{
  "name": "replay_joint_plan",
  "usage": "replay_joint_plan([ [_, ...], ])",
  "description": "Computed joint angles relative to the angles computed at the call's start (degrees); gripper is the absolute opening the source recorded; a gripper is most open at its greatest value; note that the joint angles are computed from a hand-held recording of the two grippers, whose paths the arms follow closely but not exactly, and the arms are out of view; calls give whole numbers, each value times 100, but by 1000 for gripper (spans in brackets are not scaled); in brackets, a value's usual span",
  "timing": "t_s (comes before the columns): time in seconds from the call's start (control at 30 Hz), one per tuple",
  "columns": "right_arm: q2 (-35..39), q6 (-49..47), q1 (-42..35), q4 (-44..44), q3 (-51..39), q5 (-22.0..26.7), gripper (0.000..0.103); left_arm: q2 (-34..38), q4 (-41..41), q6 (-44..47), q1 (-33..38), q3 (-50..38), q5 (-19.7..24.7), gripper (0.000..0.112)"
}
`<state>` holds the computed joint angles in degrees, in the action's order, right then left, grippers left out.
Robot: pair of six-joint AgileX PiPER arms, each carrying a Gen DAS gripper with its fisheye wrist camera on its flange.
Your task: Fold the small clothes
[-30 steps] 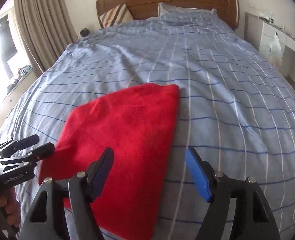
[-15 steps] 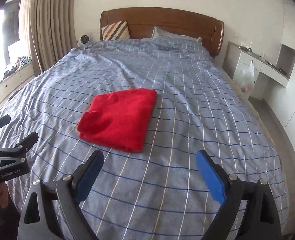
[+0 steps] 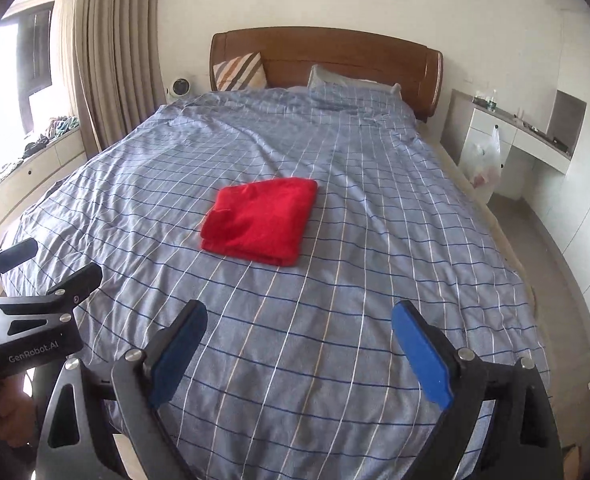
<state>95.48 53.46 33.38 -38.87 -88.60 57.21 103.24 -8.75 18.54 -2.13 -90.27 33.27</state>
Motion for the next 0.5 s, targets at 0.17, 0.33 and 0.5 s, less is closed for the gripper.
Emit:
replay_joint_plan([
  [0.17, -130, 275, 121, -244, 162, 76, 93, -184, 368, -318, -73, 228, -279, 103],
  [0.33, -118, 317, 98, -240, 181, 80, 93, -196, 296, -287, -25, 224, -286, 103],
  [0.5, -130, 331, 41, -191, 272, 14, 93, -201, -92, 6, 49, 245, -217, 103],
])
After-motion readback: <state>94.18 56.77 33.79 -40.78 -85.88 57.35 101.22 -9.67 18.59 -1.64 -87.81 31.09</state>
